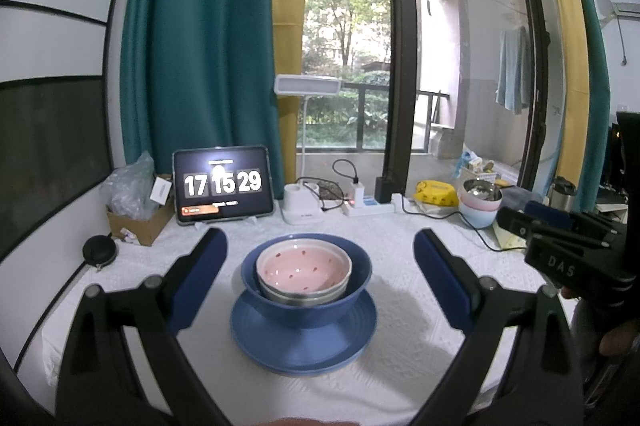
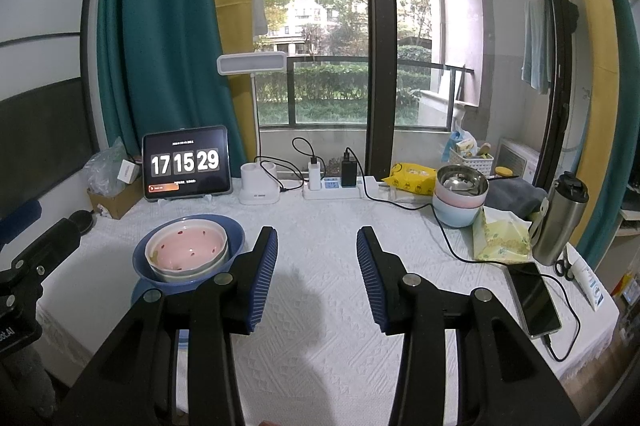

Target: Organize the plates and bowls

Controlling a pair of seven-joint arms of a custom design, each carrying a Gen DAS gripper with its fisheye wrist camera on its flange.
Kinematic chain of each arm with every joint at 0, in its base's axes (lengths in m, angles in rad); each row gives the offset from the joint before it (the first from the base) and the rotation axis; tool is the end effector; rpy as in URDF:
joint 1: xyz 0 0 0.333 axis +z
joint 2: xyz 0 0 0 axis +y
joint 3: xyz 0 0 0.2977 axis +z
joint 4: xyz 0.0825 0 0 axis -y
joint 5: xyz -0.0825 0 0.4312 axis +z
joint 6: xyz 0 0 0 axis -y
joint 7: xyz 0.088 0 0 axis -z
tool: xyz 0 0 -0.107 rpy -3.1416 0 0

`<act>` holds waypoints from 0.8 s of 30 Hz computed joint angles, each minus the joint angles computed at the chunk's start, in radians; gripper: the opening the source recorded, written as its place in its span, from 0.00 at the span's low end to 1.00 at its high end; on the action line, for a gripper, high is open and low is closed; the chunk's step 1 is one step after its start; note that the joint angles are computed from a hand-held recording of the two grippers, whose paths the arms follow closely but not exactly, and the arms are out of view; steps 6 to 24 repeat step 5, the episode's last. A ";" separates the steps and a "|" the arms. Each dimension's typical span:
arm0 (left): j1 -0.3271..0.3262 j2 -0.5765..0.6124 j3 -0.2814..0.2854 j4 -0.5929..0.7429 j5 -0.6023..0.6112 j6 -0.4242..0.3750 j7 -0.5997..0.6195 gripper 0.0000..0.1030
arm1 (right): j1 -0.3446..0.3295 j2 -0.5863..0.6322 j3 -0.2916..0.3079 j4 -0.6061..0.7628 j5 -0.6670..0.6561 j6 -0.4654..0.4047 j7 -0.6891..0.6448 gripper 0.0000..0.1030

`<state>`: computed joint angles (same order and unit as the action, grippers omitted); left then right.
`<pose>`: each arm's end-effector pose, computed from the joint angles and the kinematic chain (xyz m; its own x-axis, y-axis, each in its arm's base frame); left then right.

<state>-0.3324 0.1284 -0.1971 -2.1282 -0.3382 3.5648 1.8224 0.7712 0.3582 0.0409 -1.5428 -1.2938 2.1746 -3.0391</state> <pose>0.5643 -0.2776 0.4607 -0.3708 -0.9277 0.0434 -0.2744 0.0648 -0.9594 0.5377 0.5083 0.4677 -0.2177 -0.9758 0.0187 -0.4022 0.0723 -0.9127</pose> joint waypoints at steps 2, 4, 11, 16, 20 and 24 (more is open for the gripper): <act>0.000 0.000 0.001 0.001 -0.001 -0.003 0.003 0.93 | 0.000 0.001 0.000 0.001 0.000 -0.001 -0.001 0.43; 0.001 0.001 -0.001 0.003 0.005 -0.005 -0.003 0.93 | 0.000 0.001 0.000 0.001 0.001 0.000 -0.001 0.43; 0.001 0.002 -0.002 0.004 0.006 -0.007 -0.004 0.93 | 0.000 0.001 0.000 0.001 0.001 0.001 -0.001 0.43; 0.001 0.002 -0.002 0.004 0.006 -0.007 -0.004 0.93 | 0.000 0.001 0.000 0.001 0.001 0.001 -0.001 0.43; 0.001 0.002 -0.002 0.004 0.006 -0.007 -0.004 0.93 | 0.000 0.001 0.000 0.001 0.001 0.001 -0.001 0.43; 0.001 0.002 -0.002 0.004 0.006 -0.007 -0.004 0.93 | 0.000 0.001 0.000 0.001 0.001 0.001 -0.001 0.43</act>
